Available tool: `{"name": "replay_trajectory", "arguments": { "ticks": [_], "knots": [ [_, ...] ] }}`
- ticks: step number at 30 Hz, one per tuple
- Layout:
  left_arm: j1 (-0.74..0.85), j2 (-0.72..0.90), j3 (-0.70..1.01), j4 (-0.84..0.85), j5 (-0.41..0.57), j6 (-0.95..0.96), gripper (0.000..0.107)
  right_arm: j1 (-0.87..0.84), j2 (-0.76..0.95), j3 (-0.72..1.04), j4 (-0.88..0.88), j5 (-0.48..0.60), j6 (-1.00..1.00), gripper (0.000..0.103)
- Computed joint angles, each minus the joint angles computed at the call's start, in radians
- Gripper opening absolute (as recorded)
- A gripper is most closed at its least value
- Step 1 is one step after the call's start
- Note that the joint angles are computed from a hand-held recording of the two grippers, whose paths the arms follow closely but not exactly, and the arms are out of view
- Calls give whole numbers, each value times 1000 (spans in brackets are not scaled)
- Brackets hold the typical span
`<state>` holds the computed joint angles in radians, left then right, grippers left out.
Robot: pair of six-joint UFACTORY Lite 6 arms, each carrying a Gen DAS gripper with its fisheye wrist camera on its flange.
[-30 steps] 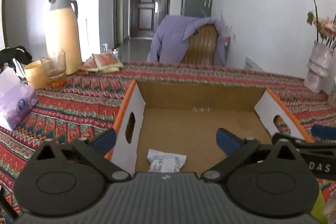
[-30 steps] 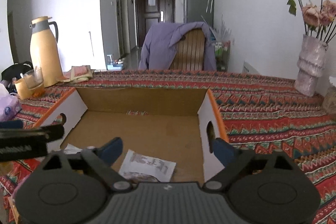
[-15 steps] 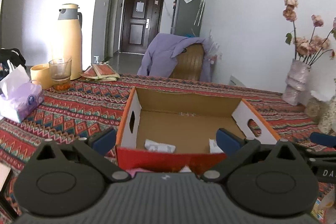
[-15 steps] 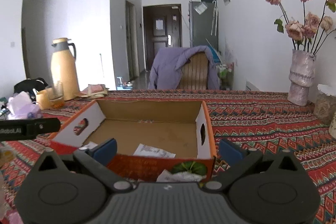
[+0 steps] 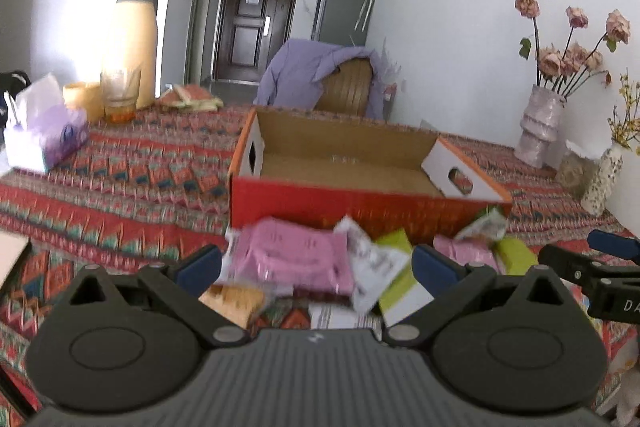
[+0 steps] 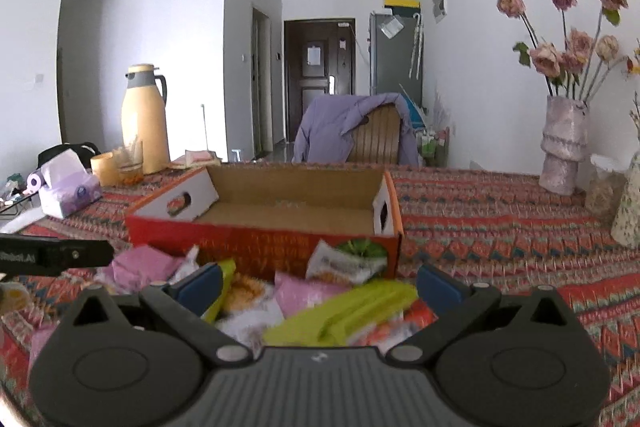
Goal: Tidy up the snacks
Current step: 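Grasp the orange-blue chip bag with the right gripper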
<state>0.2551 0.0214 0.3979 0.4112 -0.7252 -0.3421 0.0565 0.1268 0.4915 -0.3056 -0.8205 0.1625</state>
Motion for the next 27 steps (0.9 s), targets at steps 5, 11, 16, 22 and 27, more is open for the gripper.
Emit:
{"name": "replay_trajectory", "arguments": {
  "ticks": [5, 11, 16, 22, 27],
  "knots": [
    [47, 23, -36, 62, -31, 2, 103, -32, 19, -68, 14, -30, -72, 103],
    [41, 37, -28, 68, -27, -6, 103, -91, 89, -18, 37, 45, -148, 103],
    [14, 38, -29, 38, -13, 13, 103, -117, 196, 110, -14, 163, -127, 103],
    [0, 32, -27, 7, 6, 36, 103, -131, 247, 160, -86, 195, -46, 79],
    [-9, 43, -15, -4, 24, 43, 103, -154, 209, 111, -122, 166, -26, 56]
  ]
}}
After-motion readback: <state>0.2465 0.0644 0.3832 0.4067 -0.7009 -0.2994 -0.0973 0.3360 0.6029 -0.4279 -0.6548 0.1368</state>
